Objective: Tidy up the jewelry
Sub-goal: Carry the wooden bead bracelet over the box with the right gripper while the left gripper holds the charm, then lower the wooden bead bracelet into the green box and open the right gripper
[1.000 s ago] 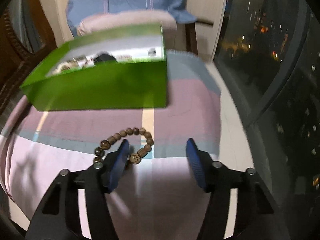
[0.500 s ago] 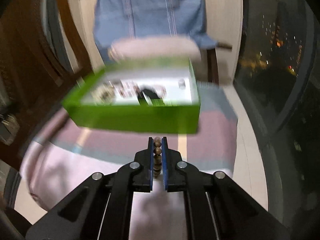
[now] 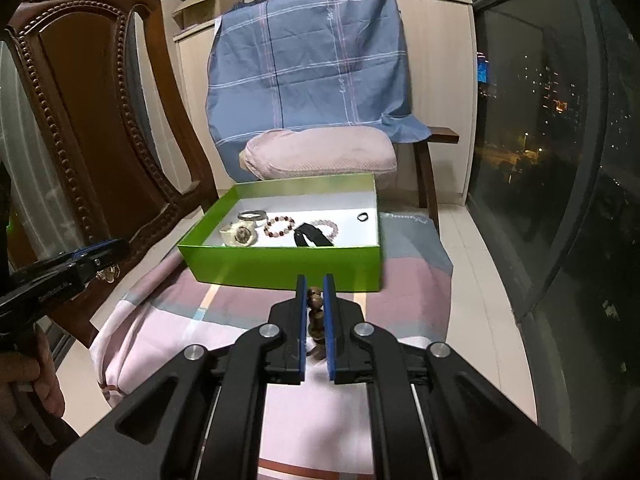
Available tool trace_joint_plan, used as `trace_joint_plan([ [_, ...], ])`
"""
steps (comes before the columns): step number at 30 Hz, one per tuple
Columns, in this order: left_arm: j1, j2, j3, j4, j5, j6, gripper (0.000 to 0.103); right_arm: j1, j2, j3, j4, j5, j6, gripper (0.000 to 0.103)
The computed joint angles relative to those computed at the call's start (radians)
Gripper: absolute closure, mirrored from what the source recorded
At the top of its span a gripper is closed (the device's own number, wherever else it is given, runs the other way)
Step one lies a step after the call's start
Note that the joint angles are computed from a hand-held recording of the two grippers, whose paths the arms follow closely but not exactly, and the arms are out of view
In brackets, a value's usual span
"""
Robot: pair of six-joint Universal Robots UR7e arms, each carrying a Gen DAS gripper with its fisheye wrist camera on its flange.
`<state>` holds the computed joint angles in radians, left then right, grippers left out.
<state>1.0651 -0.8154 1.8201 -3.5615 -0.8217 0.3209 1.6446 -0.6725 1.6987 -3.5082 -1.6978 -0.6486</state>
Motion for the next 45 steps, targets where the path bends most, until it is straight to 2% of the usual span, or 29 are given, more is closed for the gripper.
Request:
trace_joint_plan([
  [25, 0.009, 0.014, -0.022, 0.063, 0.007, -0.035, 0.089, 0.002, 0.0, -0.018, 0.049, -0.009, 0.009, 0.095],
  [29, 0.014, 0.014, -0.031, 0.079, 0.0, -0.042, 0.09, 0.023, 0.028, -0.115, 0.106, -0.001, 0.024, 0.095],
  [35, 0.023, 0.014, -0.043, 0.104, -0.003, -0.056, 0.089, 0.071, 0.159, -0.416, 0.202, -0.031, 0.028, 0.095],
  [36, 0.024, 0.014, -0.044, 0.106, -0.002, -0.056, 0.089, 0.075, 0.199, -0.491, 0.22, -0.053, 0.035, 0.091],
  [38, 0.026, 0.015, -0.048, 0.116, -0.002, -0.061, 0.089, 0.07, 0.249, -0.575, 0.243, -0.071, 0.04, 0.052],
  [39, 0.027, 0.016, -0.051, 0.119, -0.001, -0.064, 0.089, 0.067, 0.274, -0.604, 0.221, -0.11, 0.058, 0.025],
  [40, 0.028, 0.016, -0.053, 0.121, -0.002, -0.065, 0.089, 0.062, 0.276, -0.591, 0.182, -0.127, 0.08, 0.022],
  [43, 0.03, 0.018, -0.059, 0.126, -0.007, -0.067, 0.089, 0.017, 0.18, -0.404, 0.124, -0.028, 0.149, 0.022],
  [45, 0.034, 0.019, -0.063, 0.139, -0.013, -0.077, 0.089, 0.008, 0.12, -0.286, 0.088, -0.06, 0.182, 0.022],
])
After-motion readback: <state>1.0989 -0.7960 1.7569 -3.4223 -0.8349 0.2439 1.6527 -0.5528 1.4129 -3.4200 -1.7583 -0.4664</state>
